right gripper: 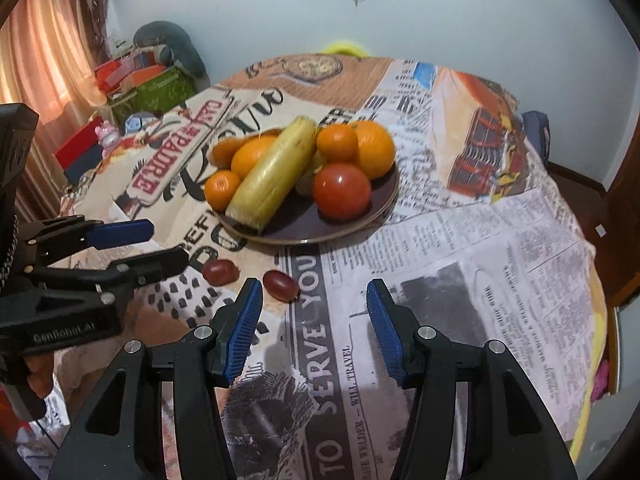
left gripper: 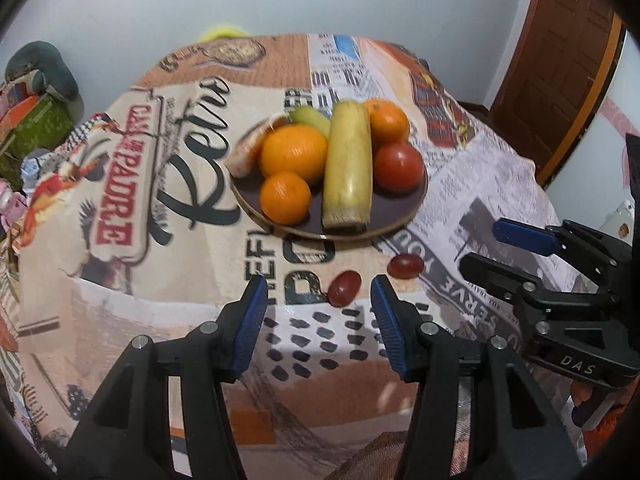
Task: Organize fruits
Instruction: 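Open both grippers and move them back toward the two red dates, then grasp a red date with the left gripper while the right gripper grasps the other date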
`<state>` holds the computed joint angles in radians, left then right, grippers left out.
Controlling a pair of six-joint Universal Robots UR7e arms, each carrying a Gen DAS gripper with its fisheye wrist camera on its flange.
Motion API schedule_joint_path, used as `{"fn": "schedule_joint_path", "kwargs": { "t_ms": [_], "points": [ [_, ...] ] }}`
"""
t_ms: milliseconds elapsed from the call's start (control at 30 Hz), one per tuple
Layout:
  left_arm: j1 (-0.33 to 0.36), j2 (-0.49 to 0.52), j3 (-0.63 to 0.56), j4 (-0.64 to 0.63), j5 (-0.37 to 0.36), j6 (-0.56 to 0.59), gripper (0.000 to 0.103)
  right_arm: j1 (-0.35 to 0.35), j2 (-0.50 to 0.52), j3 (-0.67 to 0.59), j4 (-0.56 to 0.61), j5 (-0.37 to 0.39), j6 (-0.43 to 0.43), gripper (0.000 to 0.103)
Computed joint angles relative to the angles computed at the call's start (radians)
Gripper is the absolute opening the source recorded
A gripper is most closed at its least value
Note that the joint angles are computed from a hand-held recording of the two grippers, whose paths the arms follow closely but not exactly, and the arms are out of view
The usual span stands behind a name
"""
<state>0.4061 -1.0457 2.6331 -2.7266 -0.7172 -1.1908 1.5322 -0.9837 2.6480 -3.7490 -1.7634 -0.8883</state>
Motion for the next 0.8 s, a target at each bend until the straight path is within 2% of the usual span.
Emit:
{"fn": "schedule_joint_path", "kwargs": {
  "t_ms": [167, 333, 400, 467, 533, 633, 700, 800],
  "points": [
    [0.046, 0.069, -0.005, -0.115, -0.019, 0.081, 0.049, -0.005, 0.055, -0.025, 0.007, -0.014, -0.012, 0.051],
    [0.098, 0.122, -0.017, -0.208, -0.038, 0.163, 0.038, -0.007, 0.09, -0.05, 0.025, -0.024, -0.034, 0.05],
    [0.113, 0.133, -0.016, -0.246, -0.044, 0.185, 0.036, -0.009, 0.091, -0.059, 0.052, -0.025, -0.039, 0.041],
    [0.115, 0.14, -0.01, -0.279, -0.041, 0.203, 0.032, -0.009, 0.091, -0.069, 0.081, -0.03, -0.046, 0.038],
    [0.117, 0.148, -0.007, -0.315, -0.046, 0.227, 0.025, -0.009, 0.093, -0.072, 0.081, -0.023, -0.054, 0.036],
    [0.116, 0.163, -0.006, -0.347, -0.046, 0.247, 0.018, -0.013, 0.08, -0.075, 0.113, -0.003, -0.064, 0.025],
    [0.111, 0.168, -0.007, -0.35, -0.041, 0.248, 0.017, -0.015, 0.073, -0.075, 0.133, 0.008, -0.068, 0.018],
    [0.106, 0.16, -0.005, -0.334, -0.037, 0.233, 0.017, -0.018, 0.068, -0.072, 0.132, 0.013, -0.07, 0.018]
  ]
}}
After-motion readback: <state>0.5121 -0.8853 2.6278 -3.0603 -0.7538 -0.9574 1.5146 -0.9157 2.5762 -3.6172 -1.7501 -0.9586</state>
